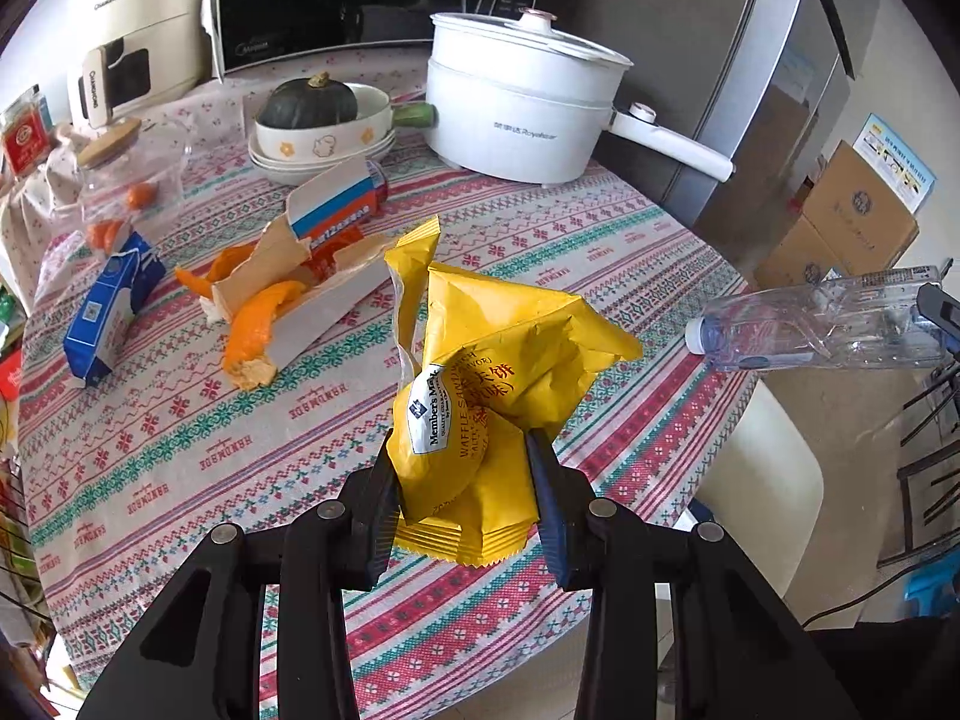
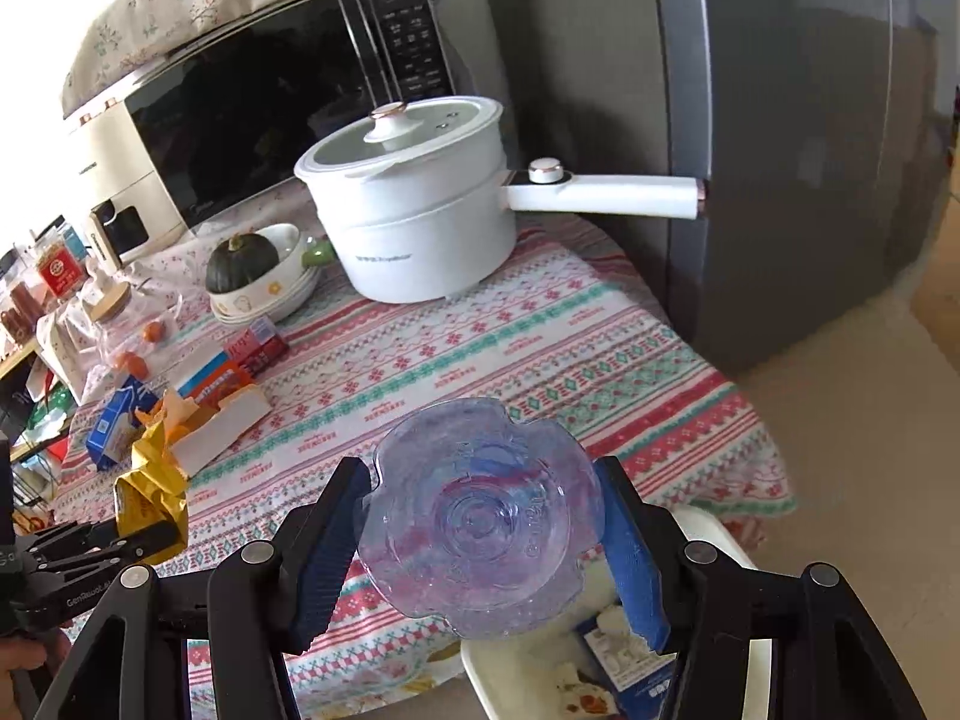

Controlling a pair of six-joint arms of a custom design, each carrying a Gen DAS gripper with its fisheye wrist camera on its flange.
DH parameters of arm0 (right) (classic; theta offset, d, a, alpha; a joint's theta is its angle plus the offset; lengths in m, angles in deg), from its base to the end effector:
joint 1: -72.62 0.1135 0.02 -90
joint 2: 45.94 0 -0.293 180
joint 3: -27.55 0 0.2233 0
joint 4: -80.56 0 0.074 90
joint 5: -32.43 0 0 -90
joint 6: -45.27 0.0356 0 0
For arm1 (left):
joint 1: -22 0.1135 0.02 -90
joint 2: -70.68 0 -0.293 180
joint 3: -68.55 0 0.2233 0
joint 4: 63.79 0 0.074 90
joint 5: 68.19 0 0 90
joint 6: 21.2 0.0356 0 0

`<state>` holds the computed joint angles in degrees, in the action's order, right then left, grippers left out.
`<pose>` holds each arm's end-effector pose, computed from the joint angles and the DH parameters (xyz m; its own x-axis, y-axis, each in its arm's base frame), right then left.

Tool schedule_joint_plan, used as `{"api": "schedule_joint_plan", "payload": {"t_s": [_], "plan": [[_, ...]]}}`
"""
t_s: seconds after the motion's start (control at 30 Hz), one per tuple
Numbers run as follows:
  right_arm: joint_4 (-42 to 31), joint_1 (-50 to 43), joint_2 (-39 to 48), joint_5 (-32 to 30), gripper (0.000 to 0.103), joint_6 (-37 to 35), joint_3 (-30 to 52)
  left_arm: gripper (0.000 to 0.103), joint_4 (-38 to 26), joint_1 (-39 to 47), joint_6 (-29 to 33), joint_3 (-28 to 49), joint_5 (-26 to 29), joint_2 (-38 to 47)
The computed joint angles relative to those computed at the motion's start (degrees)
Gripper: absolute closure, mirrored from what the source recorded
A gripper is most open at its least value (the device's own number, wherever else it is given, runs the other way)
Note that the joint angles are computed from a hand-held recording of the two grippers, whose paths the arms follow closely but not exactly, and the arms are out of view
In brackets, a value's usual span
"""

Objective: Collect trash
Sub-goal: 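Carry the chip bag and bottle to the white bin and open both tools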

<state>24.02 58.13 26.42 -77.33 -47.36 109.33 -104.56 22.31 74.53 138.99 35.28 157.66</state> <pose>0.2205 -0.0446 0.3505 -0.7093 0.1387 -0.6911 -0.0198 0.9761 0.2163 0.2773 -0.0068 0.2511 -0.8254 0.0926 -0.5570 0.2040 0.9688 -0.1411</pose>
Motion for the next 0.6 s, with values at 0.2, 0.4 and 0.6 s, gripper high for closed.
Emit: {"api": "schedule_joint_plan", "payload": {"t_s": [0.2, 0.4, 0.6], "plan": [[-5.4, -13.3, -1.8, -7.6, 0.038, -7.2, 0.7, 0.062, 0.9, -5.4, -3.6, 0.3, -0.3, 1.2], [-11.7, -27.2, -0.3, -14.7, 0.038, -17.1, 1.9, 0.062, 2.0, -14.6, -5.9, 0.0, -1.7, 2.9], [-13.3, -33.6, 3.4, -14.5, 0.038, -24.3, -0.2, 0.062, 3.0, -25.4, -8.1, 0.2, -1.7, 6.5]]}}
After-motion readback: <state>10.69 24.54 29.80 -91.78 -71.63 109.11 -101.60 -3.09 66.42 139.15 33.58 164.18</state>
